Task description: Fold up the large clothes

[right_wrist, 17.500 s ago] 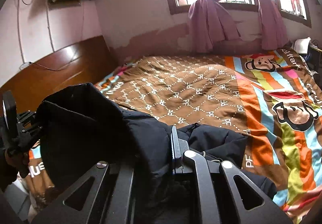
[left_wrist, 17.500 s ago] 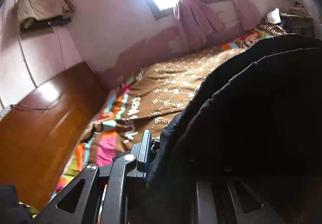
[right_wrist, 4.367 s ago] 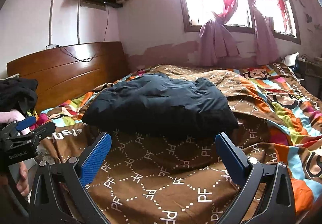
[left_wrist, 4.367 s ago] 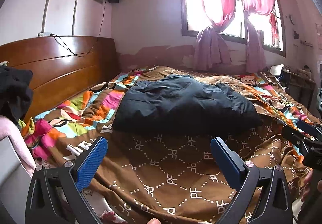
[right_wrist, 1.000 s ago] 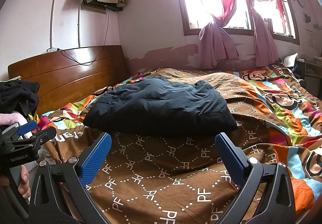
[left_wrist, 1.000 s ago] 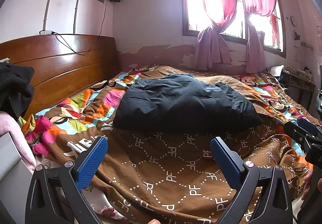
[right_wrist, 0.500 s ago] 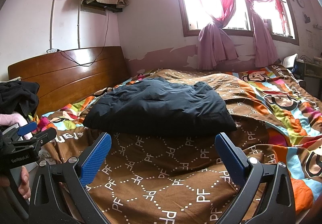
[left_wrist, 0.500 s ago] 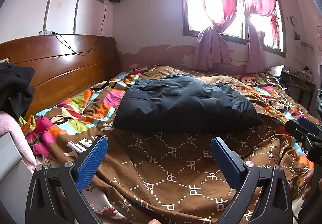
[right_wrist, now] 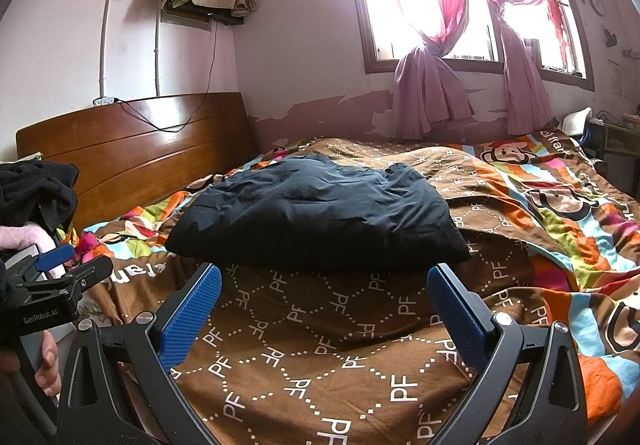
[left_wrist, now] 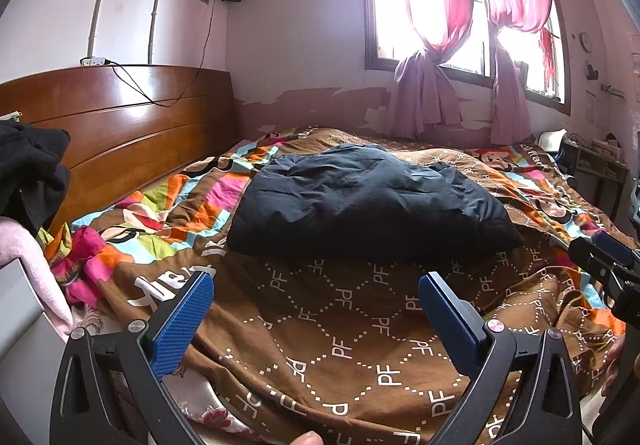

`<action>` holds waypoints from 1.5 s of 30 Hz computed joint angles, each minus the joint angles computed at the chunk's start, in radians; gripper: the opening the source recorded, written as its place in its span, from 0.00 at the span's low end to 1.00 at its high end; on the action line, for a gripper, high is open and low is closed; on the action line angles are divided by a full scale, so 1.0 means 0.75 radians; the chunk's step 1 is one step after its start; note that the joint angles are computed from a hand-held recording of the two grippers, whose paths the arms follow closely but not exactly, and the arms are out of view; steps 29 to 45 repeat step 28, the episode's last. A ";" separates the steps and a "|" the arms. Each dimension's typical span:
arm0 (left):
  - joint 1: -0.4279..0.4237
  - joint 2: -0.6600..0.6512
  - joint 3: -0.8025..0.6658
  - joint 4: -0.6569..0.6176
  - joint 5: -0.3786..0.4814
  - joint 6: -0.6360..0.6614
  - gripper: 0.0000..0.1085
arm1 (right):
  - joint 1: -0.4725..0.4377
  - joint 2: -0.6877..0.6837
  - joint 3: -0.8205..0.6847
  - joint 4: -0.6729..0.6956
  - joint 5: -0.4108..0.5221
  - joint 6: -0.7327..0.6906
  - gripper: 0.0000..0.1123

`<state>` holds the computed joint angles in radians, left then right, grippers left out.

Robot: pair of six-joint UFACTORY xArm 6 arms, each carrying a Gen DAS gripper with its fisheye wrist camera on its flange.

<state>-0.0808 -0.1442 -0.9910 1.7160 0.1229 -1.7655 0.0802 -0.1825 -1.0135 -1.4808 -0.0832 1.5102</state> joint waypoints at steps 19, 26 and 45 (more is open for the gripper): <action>-0.012 -0.016 0.026 -0.087 0.085 0.030 0.95 | 0.005 -0.011 0.014 0.035 0.006 -0.034 0.90; -0.020 -0.012 0.023 -0.080 0.106 0.019 0.95 | 0.006 -0.011 0.014 0.038 0.006 -0.037 0.90; -0.018 -0.011 0.023 -0.083 0.101 0.022 0.95 | 0.008 -0.012 0.020 0.065 0.008 -0.064 0.90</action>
